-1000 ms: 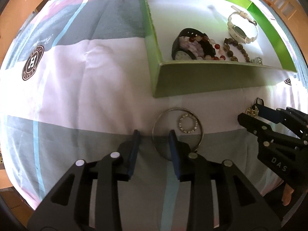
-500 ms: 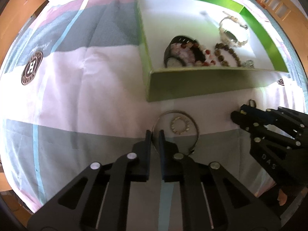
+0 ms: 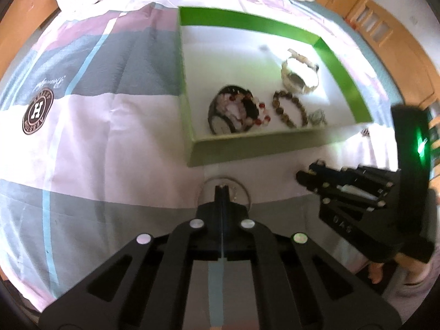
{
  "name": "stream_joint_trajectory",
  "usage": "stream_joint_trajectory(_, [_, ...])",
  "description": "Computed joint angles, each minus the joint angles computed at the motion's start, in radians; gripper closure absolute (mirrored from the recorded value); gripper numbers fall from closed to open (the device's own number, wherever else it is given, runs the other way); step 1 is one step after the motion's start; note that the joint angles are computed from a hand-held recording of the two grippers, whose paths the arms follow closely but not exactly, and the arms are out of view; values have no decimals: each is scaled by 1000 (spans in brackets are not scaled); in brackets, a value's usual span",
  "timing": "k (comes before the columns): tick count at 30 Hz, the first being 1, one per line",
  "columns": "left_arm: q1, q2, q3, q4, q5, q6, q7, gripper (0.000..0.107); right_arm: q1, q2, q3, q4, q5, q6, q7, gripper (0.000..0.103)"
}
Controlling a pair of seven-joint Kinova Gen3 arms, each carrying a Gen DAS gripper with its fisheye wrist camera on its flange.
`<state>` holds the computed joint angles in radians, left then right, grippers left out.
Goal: Organize jewelry
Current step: 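Close the left tool on the silver bangle while the right tool grips the flower brooch, then carry the bangle and brooch into the green box and open both tools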
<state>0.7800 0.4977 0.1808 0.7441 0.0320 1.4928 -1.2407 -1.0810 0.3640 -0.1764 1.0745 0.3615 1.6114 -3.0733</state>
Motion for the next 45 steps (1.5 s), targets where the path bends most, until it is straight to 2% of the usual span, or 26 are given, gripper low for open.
stream_joint_trajectory(8, [-41,-8,2,-6,32,-10,22,107,-16,-22,-6,6,24,12,-25,83])
stream_joint_trajectory(14, [8,69,-13,-93,-7,111,14,106,-12,-31,-14,11,15,18,-31,83])
stream_joint_trajectory(16, [28,107,-18,-133,-19,169,3,88,-4,-31,-15,16,6,13,-30,83])
stream_joint_trajectory(18, [45,124,-30,-144,-32,188,0,84,4,-36,-18,24,-4,3,-29,83])
stream_joint_trajectory(21, [58,140,-42,-155,-42,204,2,85,12,-36,-19,19,-7,3,-19,83])
stream_joint_trajectory(24, [70,141,-54,-151,-61,195,4,103,14,-37,-18,25,-5,-4,-17,83])
stream_joint_trajectory(33, [42,53,-26,-74,-28,58,-9,104,-1,-65,-20,34,45,-11,-41,83])
stream_joint_trajectory(42, [104,40,-43,-148,-98,-10,3,103,-24,-130,-38,41,164,-5,-103,83])
stream_joint_trajectory(45, [95,32,-40,-146,-89,-35,-2,103,-26,-154,-52,56,204,-5,-138,83])
